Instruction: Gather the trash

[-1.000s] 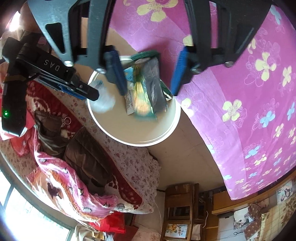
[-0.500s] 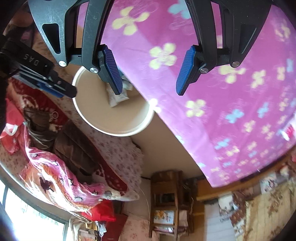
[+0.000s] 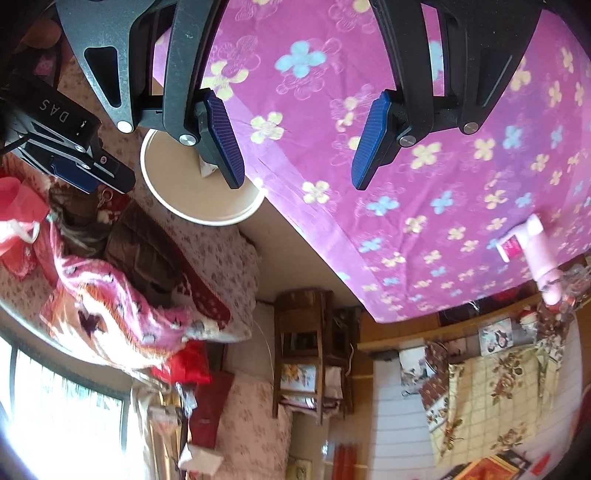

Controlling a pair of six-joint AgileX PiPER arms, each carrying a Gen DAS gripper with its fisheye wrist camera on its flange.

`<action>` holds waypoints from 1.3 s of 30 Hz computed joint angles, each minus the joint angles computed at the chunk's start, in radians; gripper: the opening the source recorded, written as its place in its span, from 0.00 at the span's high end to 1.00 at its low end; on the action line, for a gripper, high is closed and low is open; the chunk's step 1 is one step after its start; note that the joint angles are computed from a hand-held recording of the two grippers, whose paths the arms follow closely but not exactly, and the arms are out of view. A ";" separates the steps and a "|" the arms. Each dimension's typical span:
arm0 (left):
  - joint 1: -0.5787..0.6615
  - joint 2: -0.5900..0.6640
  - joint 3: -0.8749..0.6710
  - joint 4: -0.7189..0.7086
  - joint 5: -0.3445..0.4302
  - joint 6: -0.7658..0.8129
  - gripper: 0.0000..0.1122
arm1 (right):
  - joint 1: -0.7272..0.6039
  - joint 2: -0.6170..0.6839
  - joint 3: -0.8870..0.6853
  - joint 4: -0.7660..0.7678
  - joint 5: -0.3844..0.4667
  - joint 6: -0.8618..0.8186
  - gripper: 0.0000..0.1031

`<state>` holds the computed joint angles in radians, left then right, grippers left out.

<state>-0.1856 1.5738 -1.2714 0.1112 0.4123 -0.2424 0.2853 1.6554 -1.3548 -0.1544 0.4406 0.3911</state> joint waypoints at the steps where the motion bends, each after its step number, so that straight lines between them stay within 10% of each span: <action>1: 0.006 -0.020 0.017 -0.003 -0.011 0.003 0.42 | 0.017 -0.016 0.008 -0.054 0.001 0.052 0.26; 6: 0.027 -0.128 0.122 0.045 -0.096 -0.032 0.26 | 0.083 -0.076 0.046 -0.260 0.005 0.258 0.22; 16: 0.051 -0.242 0.209 0.040 -0.129 0.000 0.25 | 0.191 -0.148 0.084 -0.545 0.057 0.527 0.16; 39: 0.065 -0.298 0.250 0.078 -0.143 -0.057 0.25 | 0.250 -0.185 0.092 -0.642 0.093 0.609 0.13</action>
